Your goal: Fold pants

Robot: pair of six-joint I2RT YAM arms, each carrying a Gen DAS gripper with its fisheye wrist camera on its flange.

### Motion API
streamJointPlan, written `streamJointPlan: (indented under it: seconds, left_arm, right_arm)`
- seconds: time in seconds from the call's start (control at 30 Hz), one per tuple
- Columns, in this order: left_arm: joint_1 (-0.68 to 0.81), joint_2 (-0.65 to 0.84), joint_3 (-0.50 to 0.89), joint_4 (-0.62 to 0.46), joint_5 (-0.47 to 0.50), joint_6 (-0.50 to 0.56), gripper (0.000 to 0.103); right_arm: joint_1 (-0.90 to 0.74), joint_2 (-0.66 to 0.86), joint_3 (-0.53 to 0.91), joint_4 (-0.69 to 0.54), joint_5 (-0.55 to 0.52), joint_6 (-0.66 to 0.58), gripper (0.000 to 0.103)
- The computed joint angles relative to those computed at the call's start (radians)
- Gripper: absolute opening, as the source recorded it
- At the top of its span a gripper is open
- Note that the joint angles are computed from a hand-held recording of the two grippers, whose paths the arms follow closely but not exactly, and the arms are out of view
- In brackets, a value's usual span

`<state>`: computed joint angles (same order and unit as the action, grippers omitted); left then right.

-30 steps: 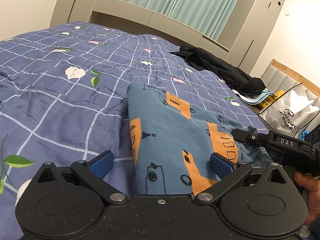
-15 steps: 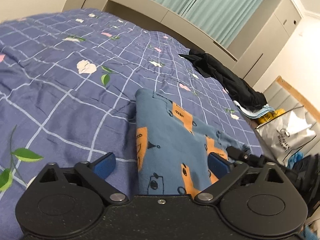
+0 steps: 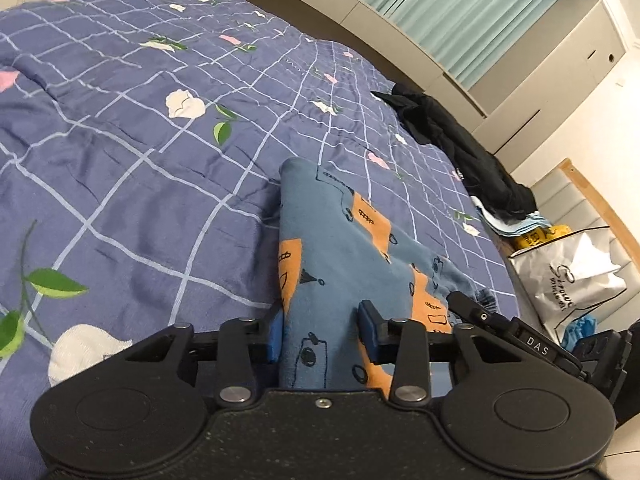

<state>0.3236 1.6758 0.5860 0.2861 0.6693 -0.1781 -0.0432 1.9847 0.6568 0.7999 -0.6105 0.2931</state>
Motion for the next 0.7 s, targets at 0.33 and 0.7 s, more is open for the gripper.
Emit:
streamJointPlan:
  seconds: [0.33,0.7]
  left_arm:
    - [-0.052,-0.092,0.009,-0.062,-0.090,0.039,0.020]
    - [-0.100,-0.132,0.052,-0.074,-0.118,0.060,0.018]
  right_arm:
    - [0.058,-0.081,-0.042,-0.018,0.113,-0.057,0.028]
    - [0.135,-0.223,-0.049,-0.072,0.215,-0.131,0.025]
